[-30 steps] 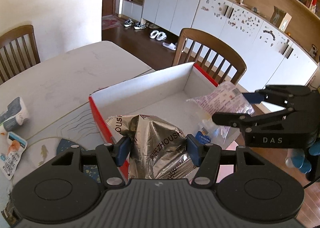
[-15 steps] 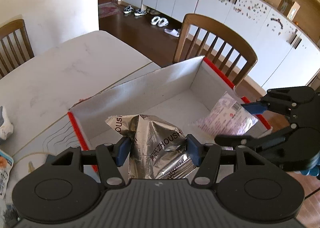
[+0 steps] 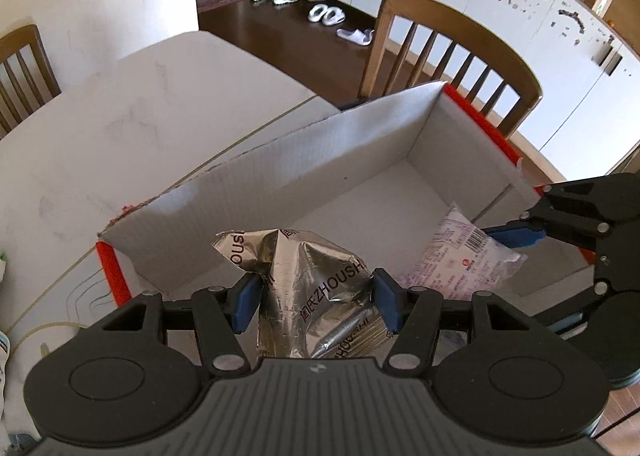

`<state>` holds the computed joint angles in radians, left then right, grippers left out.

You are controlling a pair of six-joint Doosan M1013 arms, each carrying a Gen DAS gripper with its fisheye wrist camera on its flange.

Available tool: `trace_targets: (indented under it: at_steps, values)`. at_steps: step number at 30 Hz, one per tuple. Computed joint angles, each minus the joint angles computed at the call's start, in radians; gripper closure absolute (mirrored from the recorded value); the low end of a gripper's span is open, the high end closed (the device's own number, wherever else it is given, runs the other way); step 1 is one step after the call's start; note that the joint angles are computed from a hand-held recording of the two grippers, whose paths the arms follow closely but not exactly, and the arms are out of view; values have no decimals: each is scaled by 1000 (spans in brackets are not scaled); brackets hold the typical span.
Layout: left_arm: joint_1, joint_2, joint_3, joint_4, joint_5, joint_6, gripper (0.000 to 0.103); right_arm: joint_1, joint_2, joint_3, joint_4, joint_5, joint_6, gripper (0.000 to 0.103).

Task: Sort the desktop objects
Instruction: 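Lower both bags into the box and open both tools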

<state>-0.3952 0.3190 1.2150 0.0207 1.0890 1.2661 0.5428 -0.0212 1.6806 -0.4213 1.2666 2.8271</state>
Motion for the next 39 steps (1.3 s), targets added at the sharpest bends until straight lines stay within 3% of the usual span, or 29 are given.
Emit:
trace_targets:
  at_steps: [21, 27, 30, 31, 39]
  values:
    - [-1, 70, -48, 0, 99, 29, 44, -19, -5, 25, 71, -33, 4, 42]
    - [-6, 87, -67, 6, 155, 55, 44, -13, -2, 12, 59, -20, 8, 38]
    - [-8, 86, -67, 11, 159, 52, 43, -14, -5, 11, 51, -17, 8, 36]
    - [-9, 88, -69, 12, 161, 54, 43, -34, -10, 18, 54, -27, -13, 32]
    - [-6, 74, -58, 14, 139, 37, 41, -25, -17, 9, 35, -20, -18, 21]
